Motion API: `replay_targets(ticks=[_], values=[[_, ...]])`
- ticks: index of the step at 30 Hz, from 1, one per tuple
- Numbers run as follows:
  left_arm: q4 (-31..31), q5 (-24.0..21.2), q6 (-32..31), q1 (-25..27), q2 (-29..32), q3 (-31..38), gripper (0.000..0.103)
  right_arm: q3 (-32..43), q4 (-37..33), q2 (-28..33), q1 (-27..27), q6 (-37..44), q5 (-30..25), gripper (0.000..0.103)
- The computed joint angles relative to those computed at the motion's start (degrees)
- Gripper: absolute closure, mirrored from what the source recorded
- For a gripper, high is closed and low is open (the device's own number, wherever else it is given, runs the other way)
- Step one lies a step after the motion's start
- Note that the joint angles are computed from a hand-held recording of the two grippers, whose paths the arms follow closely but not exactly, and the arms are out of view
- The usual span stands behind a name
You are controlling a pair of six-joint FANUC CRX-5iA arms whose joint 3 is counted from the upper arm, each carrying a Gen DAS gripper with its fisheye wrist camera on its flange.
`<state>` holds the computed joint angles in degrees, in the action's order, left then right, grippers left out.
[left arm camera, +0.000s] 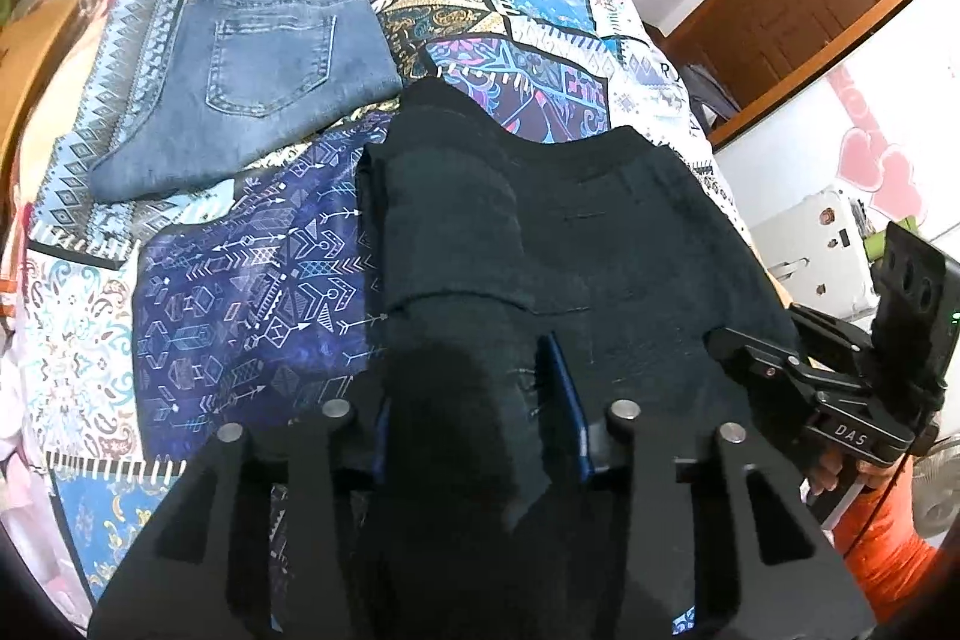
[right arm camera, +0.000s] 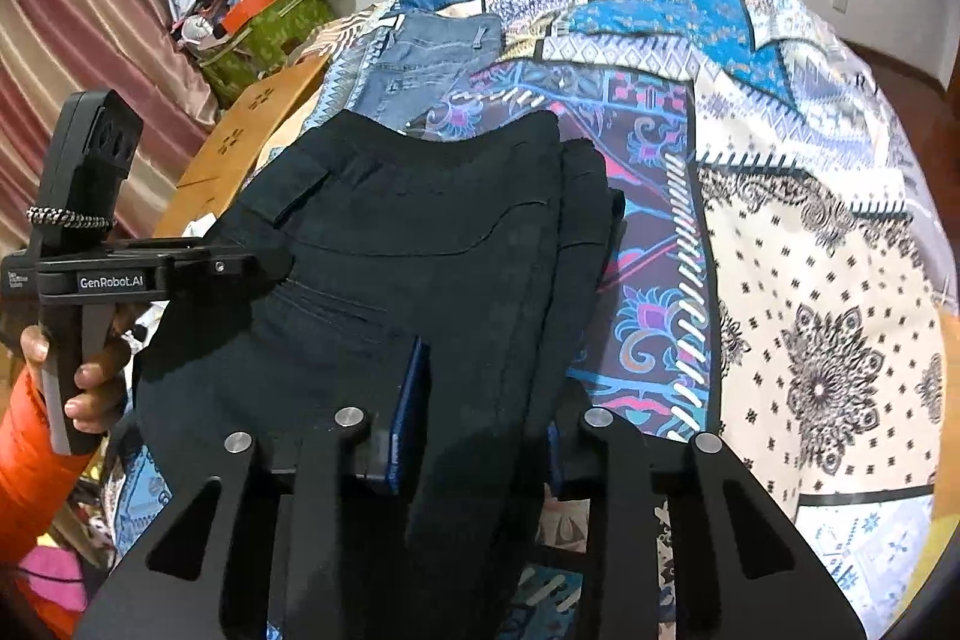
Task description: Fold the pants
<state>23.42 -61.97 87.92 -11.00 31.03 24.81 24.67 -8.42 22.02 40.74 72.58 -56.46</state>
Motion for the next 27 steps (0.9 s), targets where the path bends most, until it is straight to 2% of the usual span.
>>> replay_targets(ticks=[5, 15, 23, 27], values=[[-1.8, 0.9, -0.6, -0.4, -1.9, -0.4, 0.071, 0.8, 1.6, -0.4, 0.6, -1.2, 0.4, 0.081], [-8.7, 4.2, -0.3, 0.2, -5.8, 3.4, 0.075, 5.4, 8.4, 1.1, 3.2, -5.6, 4.6, 0.083], [-8.3, 7.8, 0.0, 3.7, -5.5, 7.8, 0.075, 19.1, 10.9, 9.2, 3.5, -4.2, 5.0, 0.083], [-12.4, 7.0, 1.3, 4.5, -2.5, 14.3, 0.075, 29.2, 10.8, 15.5, 3.3, -2.8, 3.0, 0.083]])
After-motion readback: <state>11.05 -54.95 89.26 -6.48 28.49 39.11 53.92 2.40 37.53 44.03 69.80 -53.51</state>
